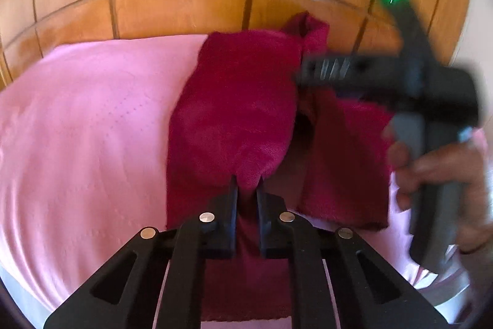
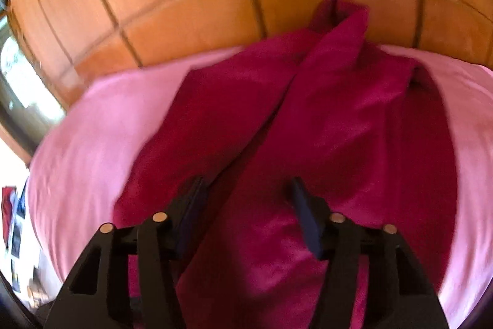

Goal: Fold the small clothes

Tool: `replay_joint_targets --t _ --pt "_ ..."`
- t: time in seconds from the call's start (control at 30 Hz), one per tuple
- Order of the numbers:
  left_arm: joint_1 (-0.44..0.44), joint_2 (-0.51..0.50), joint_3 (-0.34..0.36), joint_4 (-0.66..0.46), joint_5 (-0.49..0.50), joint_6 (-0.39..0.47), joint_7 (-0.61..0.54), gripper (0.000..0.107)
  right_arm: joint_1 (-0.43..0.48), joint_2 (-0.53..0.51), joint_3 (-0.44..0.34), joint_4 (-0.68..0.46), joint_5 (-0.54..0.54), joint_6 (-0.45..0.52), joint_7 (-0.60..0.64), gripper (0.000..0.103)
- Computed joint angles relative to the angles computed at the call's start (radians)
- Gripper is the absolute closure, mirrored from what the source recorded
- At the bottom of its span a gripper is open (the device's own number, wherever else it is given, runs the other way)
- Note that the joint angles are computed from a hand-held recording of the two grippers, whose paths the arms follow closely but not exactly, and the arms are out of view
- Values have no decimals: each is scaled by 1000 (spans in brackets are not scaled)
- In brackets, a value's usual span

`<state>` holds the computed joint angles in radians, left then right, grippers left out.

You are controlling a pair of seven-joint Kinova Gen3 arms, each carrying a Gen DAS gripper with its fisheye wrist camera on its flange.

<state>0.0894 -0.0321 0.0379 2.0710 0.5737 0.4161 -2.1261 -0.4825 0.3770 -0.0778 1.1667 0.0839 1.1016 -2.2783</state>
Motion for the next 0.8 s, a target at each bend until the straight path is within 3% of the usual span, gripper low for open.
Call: replay_joint_targets --t 0.03,0.13,0.23,0.3,0.4,0.5,0.63,0.8 --pt "19 -8 -46 -10 41 23 -40 99 2 -5 8 12 -5 -10 7 81" --pt "60 -29 -169 -31 163 73 -162 100 74 -74 -26 82 -46 -70 19 99" --pt "-36 -21 -168 -82 280 127 -278 100 177 -137 -128 116 21 -55 39 99" --pt "-128 -1 -133 -130 325 159 -297 100 193 -173 -128 123 81 -10 47 99" --pt "-169 44 -145 -226 314 186 -240 101 117 -208 -8 122 203 70 66 99" --pt "-66 124 -253 -352 228 161 -121 101 71 -199 113 104 325 150 84 99" --pt "87 255 -434 -537 109 198 42 101 163 -143 104 81 461 222 90 100" --pt "220 436 -664 -768 32 255 245 101 224 -30 162 4 533 285 104 100"
